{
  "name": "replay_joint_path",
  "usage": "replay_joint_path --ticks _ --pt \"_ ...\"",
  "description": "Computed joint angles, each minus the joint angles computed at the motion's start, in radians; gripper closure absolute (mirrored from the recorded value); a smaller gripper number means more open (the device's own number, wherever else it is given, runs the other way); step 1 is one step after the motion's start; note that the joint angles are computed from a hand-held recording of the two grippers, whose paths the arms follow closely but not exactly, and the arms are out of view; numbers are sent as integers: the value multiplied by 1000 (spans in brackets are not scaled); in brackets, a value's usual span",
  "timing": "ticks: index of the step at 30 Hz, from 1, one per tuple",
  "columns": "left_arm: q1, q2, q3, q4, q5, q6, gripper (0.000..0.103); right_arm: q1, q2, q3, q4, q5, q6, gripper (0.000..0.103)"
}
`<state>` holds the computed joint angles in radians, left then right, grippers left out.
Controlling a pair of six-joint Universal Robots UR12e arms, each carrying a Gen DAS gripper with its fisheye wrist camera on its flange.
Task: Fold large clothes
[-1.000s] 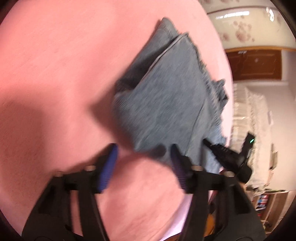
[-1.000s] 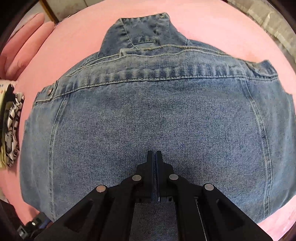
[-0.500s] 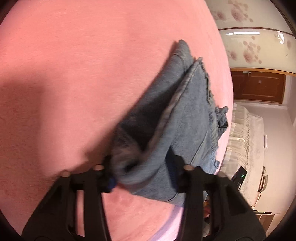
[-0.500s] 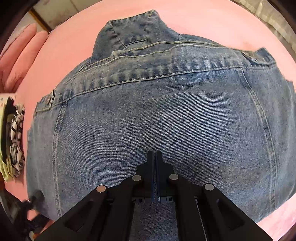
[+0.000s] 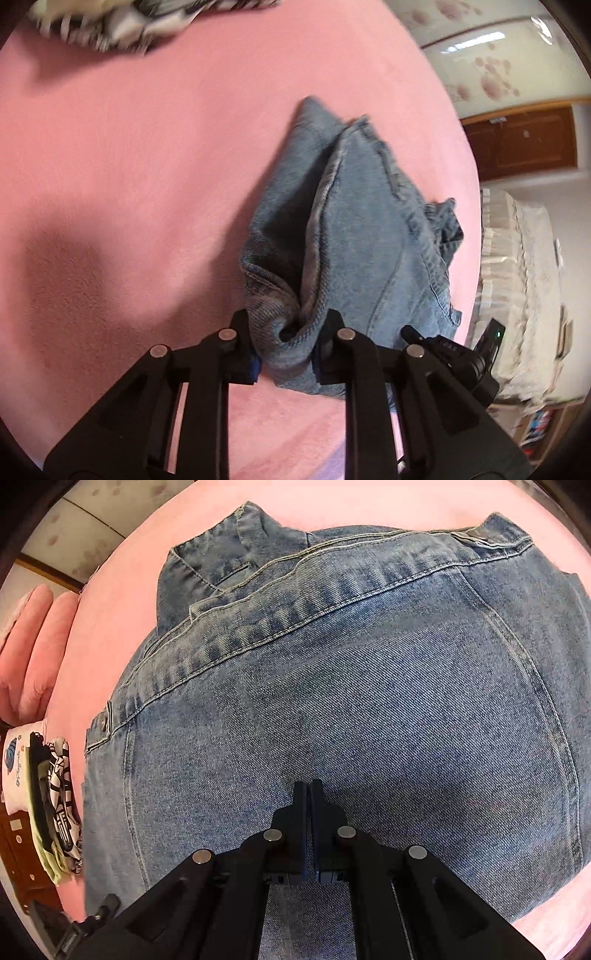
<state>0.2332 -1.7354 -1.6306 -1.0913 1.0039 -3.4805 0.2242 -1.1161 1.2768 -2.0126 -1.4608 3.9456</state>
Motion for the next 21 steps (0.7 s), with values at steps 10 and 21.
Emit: replay_joint_path --ticks 10,21 --pt "-49 33 45 159 -27 78 88 -1 -35 81 -99 19 26 100" --pt "-169 58 85 321 -16 81 89 -9 -97 190 -198 58 -90 100"
